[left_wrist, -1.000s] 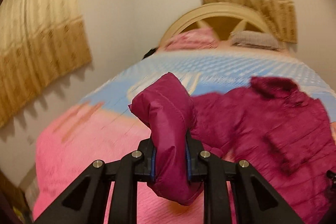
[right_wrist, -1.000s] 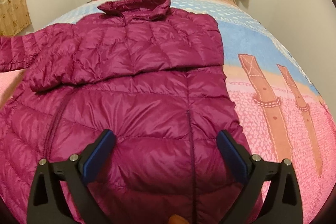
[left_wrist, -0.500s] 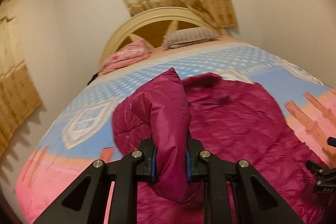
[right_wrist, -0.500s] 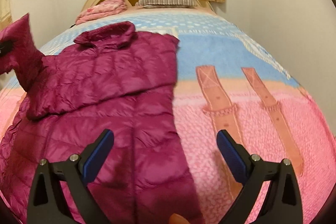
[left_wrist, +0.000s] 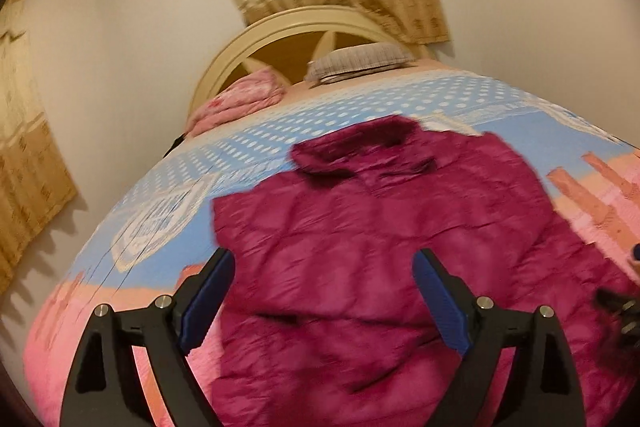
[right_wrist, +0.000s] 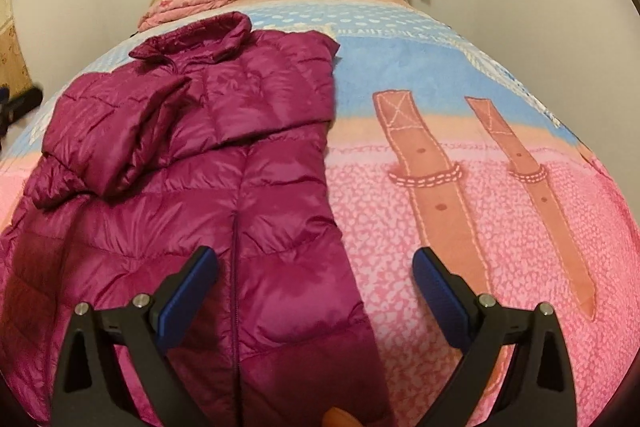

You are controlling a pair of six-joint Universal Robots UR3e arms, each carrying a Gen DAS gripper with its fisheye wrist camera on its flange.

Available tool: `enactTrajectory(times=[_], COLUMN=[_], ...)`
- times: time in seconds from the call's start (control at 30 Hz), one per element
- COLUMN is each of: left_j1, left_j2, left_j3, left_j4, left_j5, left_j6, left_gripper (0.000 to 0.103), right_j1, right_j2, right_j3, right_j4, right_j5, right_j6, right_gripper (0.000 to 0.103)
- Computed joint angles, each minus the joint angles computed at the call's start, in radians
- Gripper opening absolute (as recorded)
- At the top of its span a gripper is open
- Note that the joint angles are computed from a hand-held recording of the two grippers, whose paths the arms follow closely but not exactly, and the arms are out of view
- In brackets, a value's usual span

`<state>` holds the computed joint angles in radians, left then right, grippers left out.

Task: Fold large clothes
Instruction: 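Move both grippers to the jacket hem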

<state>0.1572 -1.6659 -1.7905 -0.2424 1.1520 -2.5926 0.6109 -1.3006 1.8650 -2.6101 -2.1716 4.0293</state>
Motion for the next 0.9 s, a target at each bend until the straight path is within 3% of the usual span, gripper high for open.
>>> enactTrajectory(times=[0.1,0.2,0.47,0.5,0.53,0.63,0.77,0.9], left_j1=[0.052,0.100,0.215,0.221,0.231,0.267,0.274,0.227], left_j2=[-0.059,-0.119,-0.143,-0.150,-0.159,-0.178,-0.216,-0.238], left_j3=[0.044,0.116,0.143,0.155,0.175,0.233,0.335,0.436], left_j4=[-0.011,-0.092,-0.185,-0.198,-0.228,-0.316,-0.426,-0.513], left_j5=[0.023,0.039,-0.008,-0.007,-0.009,-0.032,-0.044,-0.018], left_j6=[0.000,-0.016,-0.003,0.001,0.008,0.014,-0.002,-0.023], left_gripper=[0.091,0.091,0.091,0.091,0.091,0.091,0.091,0.091], right_j1=[0.006,0.002,-0.106,-0.118,-0.126,-0.102,-0.077,-0.078], right_j2=[-0.021,0.031,0.333,0.370,0.391,0.377,0.306,0.277], right_j3=[-0.027,-0.167,-0.574,-0.615,-0.636,-0.594,-0.494,-0.441], right_j4=[-0.019,-0.021,0.018,0.034,0.045,0.017,0.008,0.004], right_j5=[0.028,0.076,0.318,0.348,0.374,0.332,0.284,0.330], right_j6=[-0.002,-0.060,-0.161,-0.170,-0.174,-0.186,-0.185,-0.194], right_gripper=[0.100,0.099,0.077,0.062,0.042,0.023,0.019,0.023])
